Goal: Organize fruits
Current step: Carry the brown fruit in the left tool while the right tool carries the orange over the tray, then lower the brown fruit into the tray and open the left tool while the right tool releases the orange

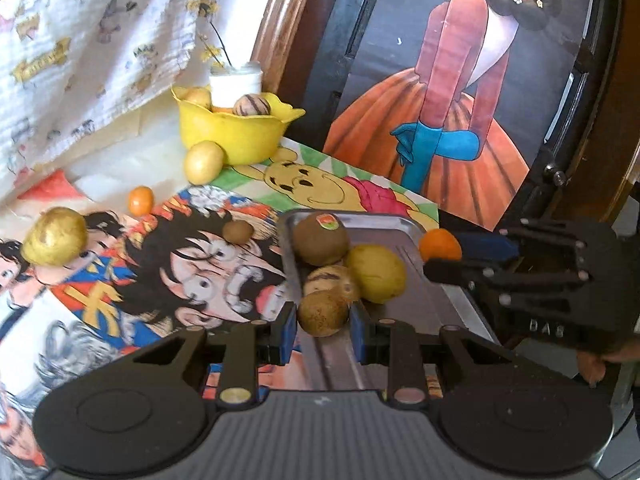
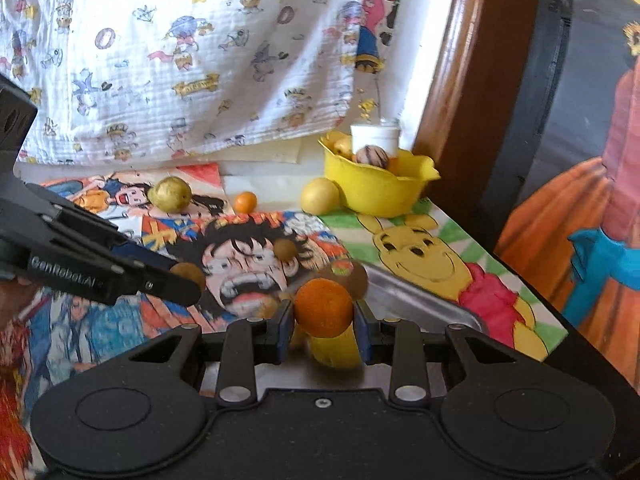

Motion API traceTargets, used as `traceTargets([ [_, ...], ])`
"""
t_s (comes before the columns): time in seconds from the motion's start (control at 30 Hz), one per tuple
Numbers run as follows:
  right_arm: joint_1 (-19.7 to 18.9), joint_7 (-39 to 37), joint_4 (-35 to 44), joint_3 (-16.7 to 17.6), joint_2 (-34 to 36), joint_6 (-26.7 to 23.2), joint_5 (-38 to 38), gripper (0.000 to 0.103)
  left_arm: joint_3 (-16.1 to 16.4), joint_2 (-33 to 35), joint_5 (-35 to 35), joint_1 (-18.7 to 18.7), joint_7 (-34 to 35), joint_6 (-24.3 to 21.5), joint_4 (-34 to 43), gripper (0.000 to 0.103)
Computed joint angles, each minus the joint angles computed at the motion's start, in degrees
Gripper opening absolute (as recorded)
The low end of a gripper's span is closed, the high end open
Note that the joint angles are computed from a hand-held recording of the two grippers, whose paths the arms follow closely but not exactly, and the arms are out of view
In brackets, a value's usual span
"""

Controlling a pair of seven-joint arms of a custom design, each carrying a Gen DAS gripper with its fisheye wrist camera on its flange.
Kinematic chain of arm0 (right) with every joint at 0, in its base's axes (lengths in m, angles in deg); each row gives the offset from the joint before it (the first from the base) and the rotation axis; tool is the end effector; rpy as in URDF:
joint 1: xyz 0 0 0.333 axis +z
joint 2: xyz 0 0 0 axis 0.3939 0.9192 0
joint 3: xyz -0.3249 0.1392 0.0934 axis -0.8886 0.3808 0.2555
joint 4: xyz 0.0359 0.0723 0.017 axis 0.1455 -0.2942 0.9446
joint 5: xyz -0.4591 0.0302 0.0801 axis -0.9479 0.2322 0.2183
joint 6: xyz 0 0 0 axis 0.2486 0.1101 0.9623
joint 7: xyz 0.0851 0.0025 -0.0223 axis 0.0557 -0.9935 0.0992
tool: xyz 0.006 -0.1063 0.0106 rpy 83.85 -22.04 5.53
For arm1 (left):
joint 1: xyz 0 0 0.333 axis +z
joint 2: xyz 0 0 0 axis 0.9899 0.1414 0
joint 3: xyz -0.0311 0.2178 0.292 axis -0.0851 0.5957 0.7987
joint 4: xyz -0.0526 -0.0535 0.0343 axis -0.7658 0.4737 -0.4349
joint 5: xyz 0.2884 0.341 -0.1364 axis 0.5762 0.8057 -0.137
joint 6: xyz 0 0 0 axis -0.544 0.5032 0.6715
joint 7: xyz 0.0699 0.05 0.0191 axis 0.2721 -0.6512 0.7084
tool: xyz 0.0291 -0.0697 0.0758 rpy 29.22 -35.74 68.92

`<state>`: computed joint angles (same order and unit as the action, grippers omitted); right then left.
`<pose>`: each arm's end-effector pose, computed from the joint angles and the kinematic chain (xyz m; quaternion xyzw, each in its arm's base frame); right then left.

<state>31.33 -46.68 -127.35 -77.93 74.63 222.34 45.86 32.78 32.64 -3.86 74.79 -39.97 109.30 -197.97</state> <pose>0.6459 0.0737 0.5033 -0.8412 0.2607 -0.2201 0.4195 0.5417 -0.2750 0.4871 -0.6824 0.5701 -0.3985 0.2249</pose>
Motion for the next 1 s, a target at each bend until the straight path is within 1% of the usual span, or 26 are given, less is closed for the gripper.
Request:
traceTargets([
  [0.17, -0.6, -4.5, -1.7, -0.4, 0.6, 1.6, 4.0, 0.034, 0.0, 2.9, -1.9, -1.6, 1.9, -1.4, 2.3, 0.031],
  [0.37, -2.2, -4.0, -1.0, -0.4, 3.3, -0.3, 6.3, 0.034, 0.9, 5.9, -7.2, -4.3, 8.2, -5.0, 4.4, 0.031],
  [0.47, -3.0, -3.7, -0.5, -0.3, 4.2, -1.2, 7.1, 0.034, 1.4, 6.9, -9.3, -5.3, 10.2, -6.1, 5.0, 0.031],
  [0.67, -3.9, -3.9, -0.8, 0.2, 5.1, -1.3, 7.5, 0.034, 2.1, 8.3, -11.4, -6.6, 12.0, -7.2, 6.3, 0.031],
  [0.87, -4.1, -6.7, -1.2, 0.6, 5.1, -1.3, 9.0, 0.034, 2.8, 9.3, -12.5, -7.5, 12.9, -8.2, 7.1, 0.031],
  [1.0, -3.7, -9.0, -1.8, 0.8, 4.9, -0.3, 10.0, 0.034, 3.2, 9.5, -12.3, -7.7, 12.6, -7.9, 7.1, 0.031],
])
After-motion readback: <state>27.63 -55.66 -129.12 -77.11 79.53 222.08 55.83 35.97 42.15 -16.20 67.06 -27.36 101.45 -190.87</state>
